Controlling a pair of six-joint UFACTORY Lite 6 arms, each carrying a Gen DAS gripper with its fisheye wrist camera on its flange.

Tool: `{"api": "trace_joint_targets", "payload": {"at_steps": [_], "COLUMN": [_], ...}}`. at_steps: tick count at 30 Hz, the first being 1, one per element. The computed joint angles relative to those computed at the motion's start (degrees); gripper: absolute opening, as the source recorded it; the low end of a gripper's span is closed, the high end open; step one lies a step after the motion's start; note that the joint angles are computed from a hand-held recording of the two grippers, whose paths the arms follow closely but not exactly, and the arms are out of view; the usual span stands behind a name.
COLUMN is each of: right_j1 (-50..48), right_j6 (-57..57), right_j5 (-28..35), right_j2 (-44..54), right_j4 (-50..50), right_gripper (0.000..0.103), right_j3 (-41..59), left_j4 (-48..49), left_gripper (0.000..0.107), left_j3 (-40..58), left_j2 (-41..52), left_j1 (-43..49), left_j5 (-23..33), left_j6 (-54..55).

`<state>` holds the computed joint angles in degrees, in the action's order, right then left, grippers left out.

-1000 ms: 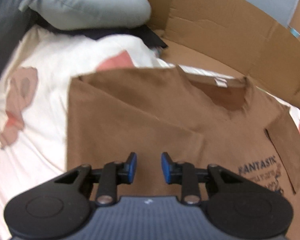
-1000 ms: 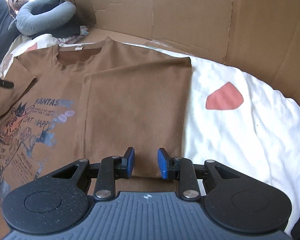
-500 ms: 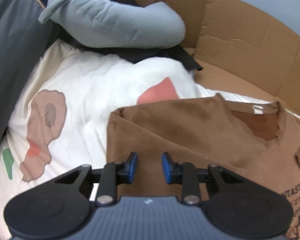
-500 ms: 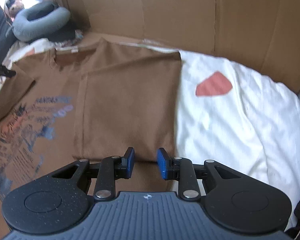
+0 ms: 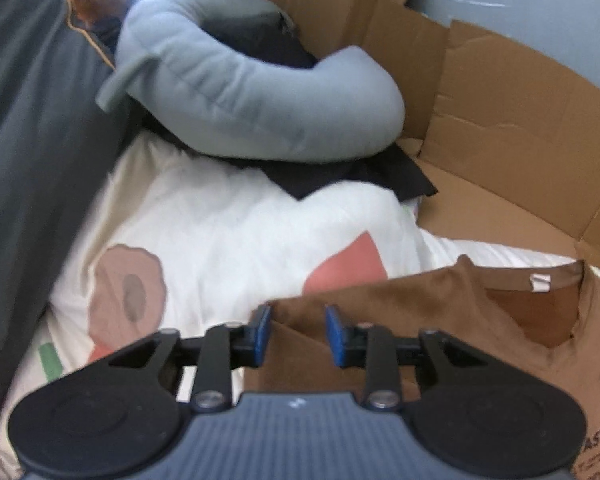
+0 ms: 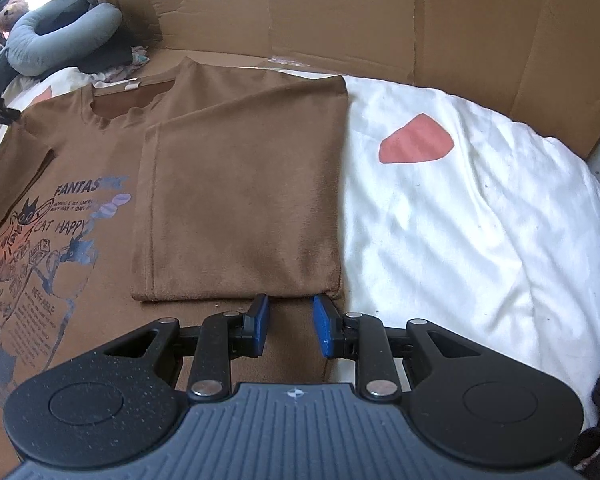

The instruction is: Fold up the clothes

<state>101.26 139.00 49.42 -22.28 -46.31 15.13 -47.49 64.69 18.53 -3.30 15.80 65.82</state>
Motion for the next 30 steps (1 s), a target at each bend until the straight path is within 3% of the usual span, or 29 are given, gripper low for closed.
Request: {"api": "trace_joint_targets", "payload": {"at_steps": [4, 6, 9, 13, 16, 22, 30], "right_j1": [-2.07, -4.90, -5.39, -5.48, -2.21, 2.50, 14.75], "right_j6": [-6.32, -11.88, -19.63, -27.71, -29.43, -33.89, -35.02], "right_j5": [0.58, -0.19, 4.14, 11.69, 20.14, 36.74, 59.26], "right_j2": [-7.90, -15.23, -20.08, -24.63, -25.41, -25.71, -18.52], "right_j4": [3.42, 6.64, 10.93, 14.95, 15.37, 13.69, 6.89], "right_gripper": [0.034, 0.039, 0.041, 0.042, 0.054, 0.060, 0.063], "right_j3": [-1.73, -3.33, -1.33, 3.89, 9.94, 24.39, 49.69], "left_j4": [15.10, 18.86, 22.35, 24.39, 26.59, 27.80, 25.19], "left_gripper": [0.059, 0.062, 0.062, 0.077, 0.077, 0.080, 0.087], "left_j3": [2.38, 2.71, 2.93, 2.46, 2.88, 8.98, 26.65], "left_j2": [-3.15, -5.71, -10.06, -17.59, -22.42, -28.59, -28.57], "left_j1": [1.25, 2.18, 3.73, 6.19, 8.38, 15.21, 26.91], "left_j5": [7.18, 10.97, 16.84, 25.08, 31.52, 45.66, 65.11], "left_j6": [-13.82, -17.89, -21.74, -23.60, -24.15, -23.86, -19.25]}}
